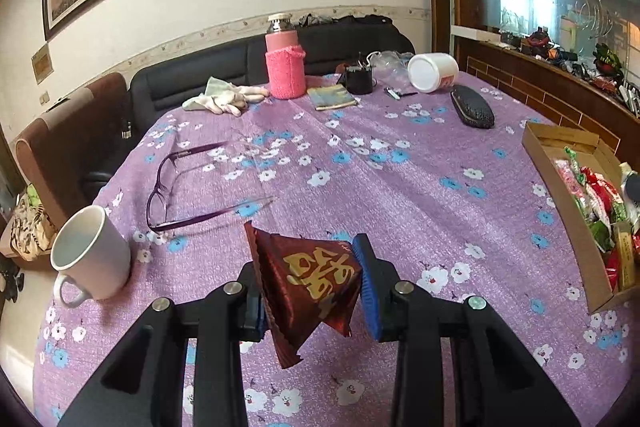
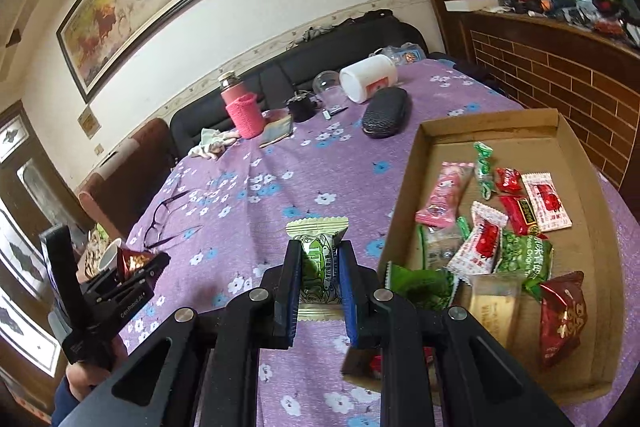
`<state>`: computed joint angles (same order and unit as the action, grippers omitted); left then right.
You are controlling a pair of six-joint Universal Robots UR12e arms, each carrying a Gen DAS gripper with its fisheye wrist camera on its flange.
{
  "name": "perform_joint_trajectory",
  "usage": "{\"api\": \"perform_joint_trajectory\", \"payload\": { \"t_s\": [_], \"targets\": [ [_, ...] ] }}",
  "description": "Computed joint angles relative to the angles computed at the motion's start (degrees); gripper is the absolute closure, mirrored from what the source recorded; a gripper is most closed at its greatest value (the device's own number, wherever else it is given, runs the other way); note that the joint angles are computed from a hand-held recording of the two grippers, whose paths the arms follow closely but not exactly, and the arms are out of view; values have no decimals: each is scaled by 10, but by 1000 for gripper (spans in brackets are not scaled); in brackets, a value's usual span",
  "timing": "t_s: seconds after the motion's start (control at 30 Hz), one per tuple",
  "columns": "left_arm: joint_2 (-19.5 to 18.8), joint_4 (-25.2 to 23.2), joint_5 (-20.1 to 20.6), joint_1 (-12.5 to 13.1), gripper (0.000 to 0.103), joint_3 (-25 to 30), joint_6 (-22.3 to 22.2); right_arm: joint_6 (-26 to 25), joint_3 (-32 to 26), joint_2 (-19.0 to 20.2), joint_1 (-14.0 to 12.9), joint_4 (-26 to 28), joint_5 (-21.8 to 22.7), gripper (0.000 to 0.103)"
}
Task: Organize snacks
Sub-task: 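Carry both candies over the cardboard tray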
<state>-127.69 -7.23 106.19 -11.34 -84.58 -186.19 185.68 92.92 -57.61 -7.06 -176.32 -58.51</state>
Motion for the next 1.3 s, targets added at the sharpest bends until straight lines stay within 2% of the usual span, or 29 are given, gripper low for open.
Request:
{"api": "perform_joint_trajectory", "payload": {
  "t_s": [0.13,0.33,0.47,0.57,0.7,0.93,1.0,1.1,1.3],
  "targets": [
    [1,-15,-7,0,69,4,-1,11,1,2,-8,-2,0,84],
    [15,-35,-84,6,69,1,-23,59,1,7,-30,-22,-1,84],
    [16,-44,-117,2,69,9,-28,85,6,11,-43,-40,-6,84],
    [11,-49,-125,-10,69,25,-20,101,6,16,-51,-51,-11,84],
    [-1,-55,-141,-31,69,52,0,112,11,18,-57,-66,-40,84],
    [-47,-89,-199,-72,69,123,44,106,15,20,-60,-61,-85,84],
    [-58,-96,-199,-81,69,135,63,103,15,21,-59,-56,-93,84],
    [-75,-94,-176,-97,69,147,96,105,13,24,-58,-49,-95,84],
    [-89,-47,-115,-110,69,145,138,92,1,30,-54,-13,-98,84]
  ]
}}
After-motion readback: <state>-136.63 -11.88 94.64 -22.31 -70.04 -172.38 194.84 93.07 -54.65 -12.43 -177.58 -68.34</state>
